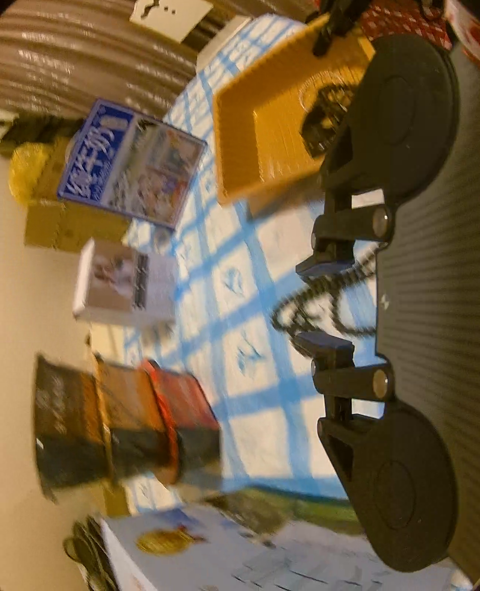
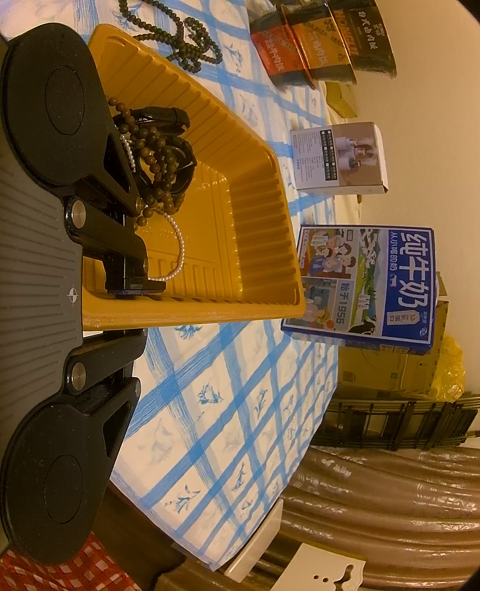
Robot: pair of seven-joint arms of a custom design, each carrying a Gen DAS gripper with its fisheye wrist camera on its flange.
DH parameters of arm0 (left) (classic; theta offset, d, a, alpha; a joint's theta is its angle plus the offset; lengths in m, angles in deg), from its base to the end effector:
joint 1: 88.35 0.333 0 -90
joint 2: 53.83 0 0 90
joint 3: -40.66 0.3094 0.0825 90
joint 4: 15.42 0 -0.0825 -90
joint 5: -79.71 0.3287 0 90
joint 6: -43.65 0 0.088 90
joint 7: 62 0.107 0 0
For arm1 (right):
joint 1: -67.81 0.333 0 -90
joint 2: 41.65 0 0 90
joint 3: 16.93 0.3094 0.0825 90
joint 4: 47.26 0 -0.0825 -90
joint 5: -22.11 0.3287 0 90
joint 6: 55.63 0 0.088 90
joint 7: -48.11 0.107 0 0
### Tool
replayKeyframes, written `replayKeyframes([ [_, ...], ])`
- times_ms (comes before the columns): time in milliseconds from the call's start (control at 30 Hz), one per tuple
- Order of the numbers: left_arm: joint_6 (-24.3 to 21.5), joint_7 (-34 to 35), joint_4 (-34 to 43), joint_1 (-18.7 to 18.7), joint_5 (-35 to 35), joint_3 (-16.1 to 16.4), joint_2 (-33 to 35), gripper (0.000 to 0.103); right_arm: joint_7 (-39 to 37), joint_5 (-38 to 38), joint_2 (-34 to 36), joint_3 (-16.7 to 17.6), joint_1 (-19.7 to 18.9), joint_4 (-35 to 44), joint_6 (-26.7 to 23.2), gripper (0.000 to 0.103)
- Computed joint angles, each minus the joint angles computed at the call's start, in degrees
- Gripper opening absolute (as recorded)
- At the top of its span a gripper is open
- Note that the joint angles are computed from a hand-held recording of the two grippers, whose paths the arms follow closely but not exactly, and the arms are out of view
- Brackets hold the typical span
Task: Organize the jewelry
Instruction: 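Move the open left gripper back over the last bead strands, then grasp the last dark bead strands with the left gripper and lift them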
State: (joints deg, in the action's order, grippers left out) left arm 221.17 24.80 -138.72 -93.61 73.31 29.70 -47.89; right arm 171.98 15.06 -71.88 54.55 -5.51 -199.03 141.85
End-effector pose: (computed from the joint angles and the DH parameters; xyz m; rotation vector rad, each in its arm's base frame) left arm 0.5400 -0.1438 0.4831 -1.6951 1.8888 -0.9826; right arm 0.4364 0.0391 0.4382 -1.4243 1.8633 -1.1322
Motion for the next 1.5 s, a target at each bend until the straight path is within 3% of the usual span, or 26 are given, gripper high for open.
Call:
replayKeyframes([
  [267, -1.5, -3.8, -2.9, -1.2, 6.6, 2.3, 0.2, 0.029, -0.3, 0.0, 0.0, 0.4, -0.5, 0.0, 0.3, 0.003],
  [733, -5.3, -10.6, 3.9, -4.4, 17.4, 6.2, 8.0, 0.029, -0.2, 0.2, 0.0, 0.3, -0.4, 0.0, 0.2, 0.003],
  [1000, -6.3, -8.7, 6.0, -3.2, 16.4, 4.7, 10.4, 0.026, -0.2, 0.1, -0.1, 0.4, -0.4, 0.0, 0.2, 0.003],
  [1100, -6.5, -7.5, 6.3, -2.7, 15.7, 4.1, 10.6, 0.007, -0.1, 0.1, -0.1, 0.4, -0.5, 0.0, 0.3, 0.003],
  [1133, -6.8, -7.3, 6.4, -2.7, 15.6, 4.0, 10.6, 0.006, -0.1, 0.1, -0.1, 0.4, -0.4, 0.0, 0.2, 0.003],
  [1233, -7.5, -4.3, 6.4, -0.6, 12.1, 1.4, 9.8, 0.006, -0.1, 0.1, 0.0, 0.3, -0.4, 0.0, 0.2, 0.003],
  [1500, -4.1, 5.0, 4.7, 2.3, 4.0, -1.6, 1.6, 0.006, -0.3, 0.2, 0.3, 0.9, -0.9, 0.0, 0.6, 0.003],
])
